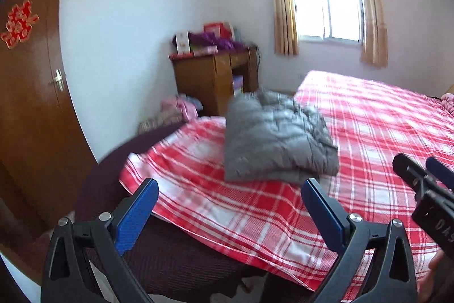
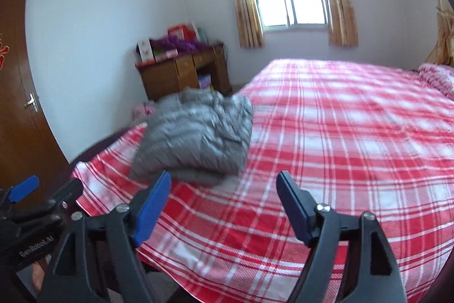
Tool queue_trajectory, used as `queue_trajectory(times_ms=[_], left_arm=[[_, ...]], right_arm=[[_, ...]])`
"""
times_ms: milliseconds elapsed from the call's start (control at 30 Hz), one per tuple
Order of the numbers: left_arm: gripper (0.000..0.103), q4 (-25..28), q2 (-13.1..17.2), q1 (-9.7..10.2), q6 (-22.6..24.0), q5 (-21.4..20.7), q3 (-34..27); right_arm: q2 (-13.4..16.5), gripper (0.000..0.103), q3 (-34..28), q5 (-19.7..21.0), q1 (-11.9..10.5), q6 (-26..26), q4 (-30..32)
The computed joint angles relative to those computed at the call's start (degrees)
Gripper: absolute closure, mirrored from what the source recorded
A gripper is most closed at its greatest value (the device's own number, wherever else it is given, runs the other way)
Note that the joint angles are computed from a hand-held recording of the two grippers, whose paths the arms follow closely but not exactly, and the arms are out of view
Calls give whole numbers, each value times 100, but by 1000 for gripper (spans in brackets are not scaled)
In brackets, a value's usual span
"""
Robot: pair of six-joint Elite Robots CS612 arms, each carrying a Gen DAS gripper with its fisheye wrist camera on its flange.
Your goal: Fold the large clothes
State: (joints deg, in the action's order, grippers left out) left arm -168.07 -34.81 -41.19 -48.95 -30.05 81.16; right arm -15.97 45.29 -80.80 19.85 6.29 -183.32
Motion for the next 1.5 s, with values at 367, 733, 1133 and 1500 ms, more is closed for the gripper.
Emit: queue_trajectory(times_ms=[367,733,1133,1500], left_arm=[[2,-934,-252,-185,162,461,448],[2,-908,-225,-269,320,804,402],[2,-964,-247,-275,274,793,449],[1,-898,-263,-268,255,710,455]], right_arm=[[-381,13,761,-47,93,33,-1771],[-337,6,770,-248,117,57,-2222],[-348,6,792,-235,113,176,-2154],[-366,6,836,-251,120,198,-2197]])
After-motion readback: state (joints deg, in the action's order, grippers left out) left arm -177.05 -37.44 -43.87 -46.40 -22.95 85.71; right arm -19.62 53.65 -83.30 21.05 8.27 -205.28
